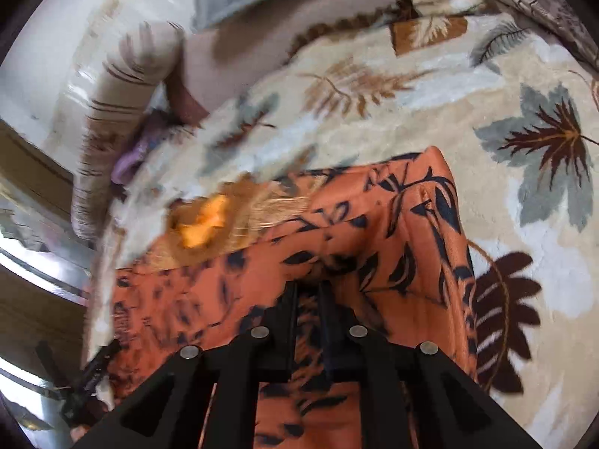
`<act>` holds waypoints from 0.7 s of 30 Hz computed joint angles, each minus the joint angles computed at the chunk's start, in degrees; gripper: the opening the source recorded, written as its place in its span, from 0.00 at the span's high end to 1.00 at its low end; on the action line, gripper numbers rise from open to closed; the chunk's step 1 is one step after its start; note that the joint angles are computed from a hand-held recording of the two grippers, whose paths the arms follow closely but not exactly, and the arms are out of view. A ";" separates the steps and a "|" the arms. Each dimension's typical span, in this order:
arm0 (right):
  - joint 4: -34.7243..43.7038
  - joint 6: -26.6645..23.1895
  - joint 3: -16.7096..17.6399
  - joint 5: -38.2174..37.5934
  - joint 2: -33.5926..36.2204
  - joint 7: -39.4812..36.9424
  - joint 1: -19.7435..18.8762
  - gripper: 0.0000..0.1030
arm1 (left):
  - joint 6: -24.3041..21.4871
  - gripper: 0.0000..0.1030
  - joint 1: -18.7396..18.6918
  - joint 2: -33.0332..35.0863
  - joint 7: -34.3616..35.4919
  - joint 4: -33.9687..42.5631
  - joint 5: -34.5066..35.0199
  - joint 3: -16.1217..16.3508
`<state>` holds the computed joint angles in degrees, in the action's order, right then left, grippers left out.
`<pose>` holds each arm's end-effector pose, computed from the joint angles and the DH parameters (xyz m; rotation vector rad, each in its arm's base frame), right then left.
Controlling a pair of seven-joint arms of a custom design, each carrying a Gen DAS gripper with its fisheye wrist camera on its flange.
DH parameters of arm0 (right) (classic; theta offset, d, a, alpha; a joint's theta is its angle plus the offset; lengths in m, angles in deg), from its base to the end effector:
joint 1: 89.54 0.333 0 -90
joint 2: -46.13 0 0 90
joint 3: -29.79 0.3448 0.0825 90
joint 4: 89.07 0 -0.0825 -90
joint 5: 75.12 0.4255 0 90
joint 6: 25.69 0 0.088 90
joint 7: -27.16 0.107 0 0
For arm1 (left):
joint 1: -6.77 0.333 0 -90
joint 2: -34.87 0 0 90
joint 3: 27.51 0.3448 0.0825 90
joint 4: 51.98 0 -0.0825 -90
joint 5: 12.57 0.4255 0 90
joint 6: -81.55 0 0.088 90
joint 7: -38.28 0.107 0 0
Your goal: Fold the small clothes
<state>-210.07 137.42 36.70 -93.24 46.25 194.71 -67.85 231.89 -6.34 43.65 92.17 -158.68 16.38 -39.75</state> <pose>0.5415 0.3140 0.5054 -1.1312 2.1097 -0.1182 0.6176 -0.2969 0.5151 -1.6701 1.9665 -0.6677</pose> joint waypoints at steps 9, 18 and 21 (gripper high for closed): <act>-7.44 -0.47 3.69 -4.05 -8.32 6.00 -0.02 0.37 | 3.58 0.22 1.53 -6.89 4.36 -8.54 -4.73 -0.28; -19.58 0.10 6.83 -15.72 -21.73 26.16 -0.33 0.36 | 8.05 0.22 2.22 -19.25 1.24 -21.72 -0.80 2.25; -23.95 0.67 6.98 -14.90 -25.83 28.52 0.34 0.36 | 7.72 0.22 2.24 -22.16 3.60 -24.64 -3.10 3.56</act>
<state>-234.02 138.09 43.68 -108.15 20.42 223.22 -67.50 239.61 -4.09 21.48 95.78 -183.32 13.28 -36.19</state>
